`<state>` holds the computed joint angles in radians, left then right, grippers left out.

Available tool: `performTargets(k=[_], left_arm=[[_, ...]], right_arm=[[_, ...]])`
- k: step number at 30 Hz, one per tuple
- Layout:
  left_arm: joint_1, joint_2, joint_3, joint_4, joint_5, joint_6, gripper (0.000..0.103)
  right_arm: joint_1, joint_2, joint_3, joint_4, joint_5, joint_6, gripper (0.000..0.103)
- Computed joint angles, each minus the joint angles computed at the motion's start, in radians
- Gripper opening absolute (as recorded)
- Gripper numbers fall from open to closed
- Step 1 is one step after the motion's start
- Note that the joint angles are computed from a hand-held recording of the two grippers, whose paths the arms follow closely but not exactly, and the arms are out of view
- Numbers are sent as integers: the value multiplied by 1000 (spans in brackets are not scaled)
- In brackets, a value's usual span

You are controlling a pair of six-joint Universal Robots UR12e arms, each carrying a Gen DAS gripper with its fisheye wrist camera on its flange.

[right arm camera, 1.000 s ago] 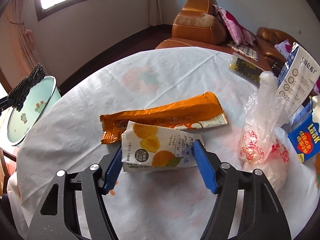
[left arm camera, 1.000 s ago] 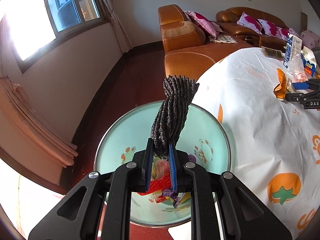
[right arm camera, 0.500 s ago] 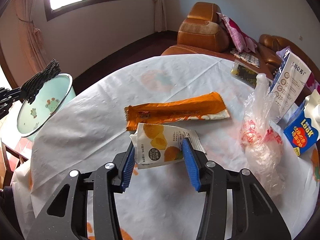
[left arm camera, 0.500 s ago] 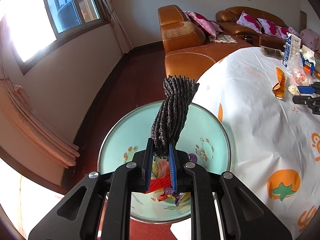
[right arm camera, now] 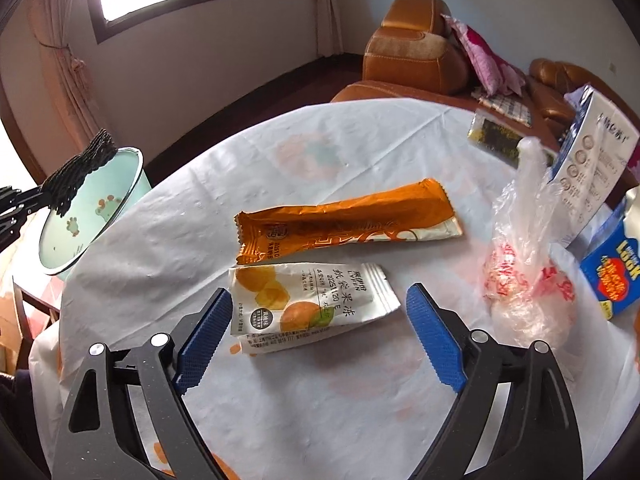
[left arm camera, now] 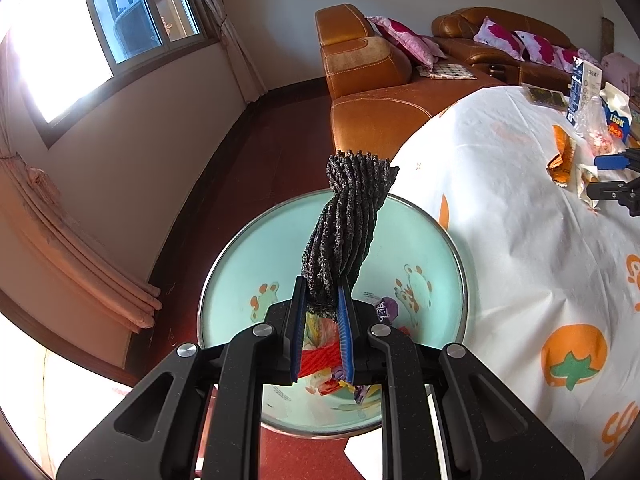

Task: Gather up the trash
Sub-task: 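Grasp the white fruit-printed wrapper with the right tool while the left tool holds the net over the bin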

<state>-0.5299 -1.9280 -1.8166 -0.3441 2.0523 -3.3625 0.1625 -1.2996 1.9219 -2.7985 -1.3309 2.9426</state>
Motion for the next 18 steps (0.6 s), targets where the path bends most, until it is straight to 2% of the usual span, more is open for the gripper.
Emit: performTargets(k=[1, 3, 14, 18], left_arm=[[0, 1, -1, -2, 2, -1, 15], [1, 3, -3, -3, 4, -5, 15], [2, 7, -9, 2, 8, -1, 15], [0, 10, -12, 0, 8, -3, 15]], right_arm=[[-3, 4, -6, 20, 19, 1, 87], [-2, 7, -9, 29, 9, 7, 86], [-4, -17, 25, -15, 33, 37, 76], [16, -5, 13, 2, -35, 15, 82]])
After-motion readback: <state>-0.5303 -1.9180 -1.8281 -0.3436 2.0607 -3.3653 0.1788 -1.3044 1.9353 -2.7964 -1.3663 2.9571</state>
